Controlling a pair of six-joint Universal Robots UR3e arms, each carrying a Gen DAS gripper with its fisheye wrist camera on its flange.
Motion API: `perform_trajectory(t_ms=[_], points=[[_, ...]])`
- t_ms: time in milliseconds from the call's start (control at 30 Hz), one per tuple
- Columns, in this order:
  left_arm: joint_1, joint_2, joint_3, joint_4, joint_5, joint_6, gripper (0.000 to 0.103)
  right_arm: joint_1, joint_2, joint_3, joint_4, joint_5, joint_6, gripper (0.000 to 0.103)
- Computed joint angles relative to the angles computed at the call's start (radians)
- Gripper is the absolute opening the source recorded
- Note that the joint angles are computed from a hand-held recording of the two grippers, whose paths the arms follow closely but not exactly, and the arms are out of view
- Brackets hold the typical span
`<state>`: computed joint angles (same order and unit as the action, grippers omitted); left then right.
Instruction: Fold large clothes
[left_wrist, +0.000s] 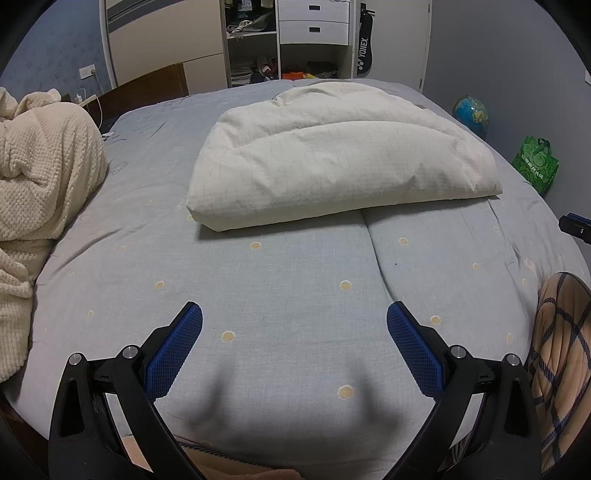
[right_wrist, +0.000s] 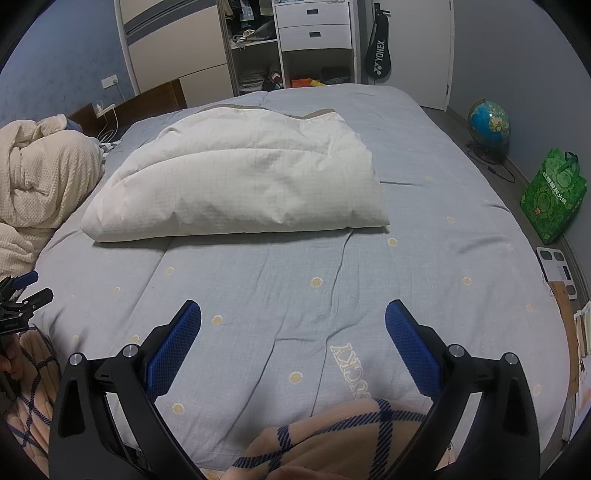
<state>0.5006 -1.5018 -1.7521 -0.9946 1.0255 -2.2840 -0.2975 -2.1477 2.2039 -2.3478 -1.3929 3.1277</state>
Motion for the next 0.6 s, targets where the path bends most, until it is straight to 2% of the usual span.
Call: perform_trajectory(t_ms=[167, 400, 600], points=[[0.035, 0.026, -0.01, -0.037, -0.077, 0.033, 0.096, -0.002, 0.001, 0.001, -0.002, 0.004, -0.005, 0.096], [0.005, 0.0, 0.007, -0.019, -0.03, 0.009, 0.096, -0.006, 0.001, 0.004, -0.003, 0.006, -0.014, 0.096], [0.007, 0.007, 0.001, -0.018, -0.024, 0.017, 0.096, -0.005, -0.003, 0.003, 0.002, 0.007, -0.015, 0.096]])
